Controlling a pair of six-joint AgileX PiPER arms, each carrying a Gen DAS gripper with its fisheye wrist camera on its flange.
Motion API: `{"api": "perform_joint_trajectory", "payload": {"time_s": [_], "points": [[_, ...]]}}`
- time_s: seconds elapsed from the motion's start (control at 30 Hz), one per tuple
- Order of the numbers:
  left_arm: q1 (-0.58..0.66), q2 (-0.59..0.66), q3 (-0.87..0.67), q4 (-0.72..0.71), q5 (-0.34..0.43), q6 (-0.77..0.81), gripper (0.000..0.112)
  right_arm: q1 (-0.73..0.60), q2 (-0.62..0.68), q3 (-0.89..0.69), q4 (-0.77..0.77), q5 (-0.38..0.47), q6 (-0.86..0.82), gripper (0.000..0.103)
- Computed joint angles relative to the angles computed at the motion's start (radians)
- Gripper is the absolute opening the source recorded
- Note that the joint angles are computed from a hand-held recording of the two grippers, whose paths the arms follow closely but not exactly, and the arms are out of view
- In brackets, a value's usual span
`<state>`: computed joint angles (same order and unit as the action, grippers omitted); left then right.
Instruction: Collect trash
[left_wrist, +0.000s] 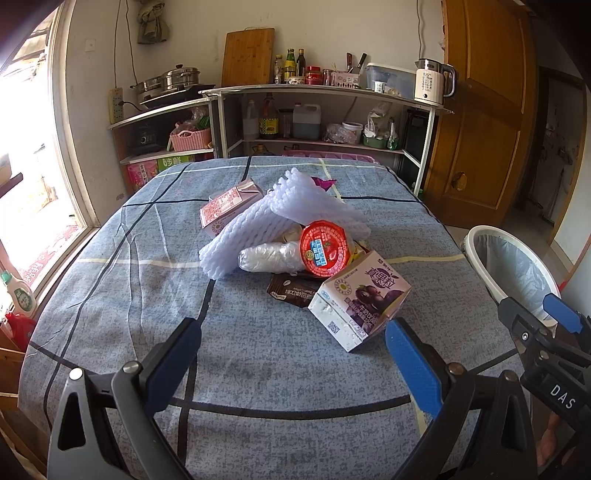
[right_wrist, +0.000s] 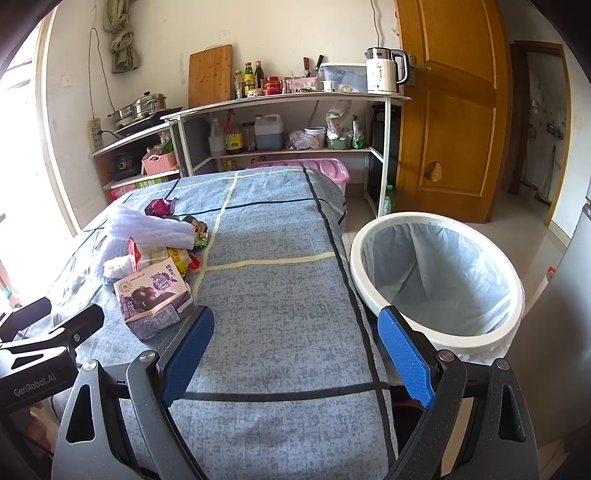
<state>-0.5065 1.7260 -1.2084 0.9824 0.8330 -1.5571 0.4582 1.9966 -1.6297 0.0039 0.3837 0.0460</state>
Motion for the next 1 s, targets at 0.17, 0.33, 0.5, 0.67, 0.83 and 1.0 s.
{"api": "perform_joint_trajectory", "payload": {"time_s": [0.17, 0.33, 0.5, 0.67, 0.83, 1.0], "points": [[0.000, -0.003, 0.002, -0.001, 0.000, 0.001, 0.102, 0.001, 0.001, -0.001, -0.002, 0.000, 0.003, 0.091], [0.000, -0.002, 0.001, -0.001, 0.000, 0.001, 0.102, 0.001, 0.000, 0.000, -0.003, 0.000, 0.002, 0.091], [0.000, 0.000, 0.000, 0.000, 0.000, -0.001, 0.102, 0.001, -0.002, 0.002, -0.004, -0.002, 0.003, 0.091], [-0.002, -0.002, 0.002, 0.000, 0.003, -0.002, 0.102, 0.002, -0.002, 0.001, -0.006, 0.000, 0.006, 0.091], [-0.003, -0.003, 0.003, 0.000, 0.003, -0.003, 0.102, 0.003, -0.001, 0.000, -0.009, 0.001, 0.008, 0.091], [-0.005, -0.002, 0.003, 0.000, 0.004, -0.007, 0.102, 0.004, -0.002, 0.001, -0.012, 0.000, 0.012, 0.091]]}}
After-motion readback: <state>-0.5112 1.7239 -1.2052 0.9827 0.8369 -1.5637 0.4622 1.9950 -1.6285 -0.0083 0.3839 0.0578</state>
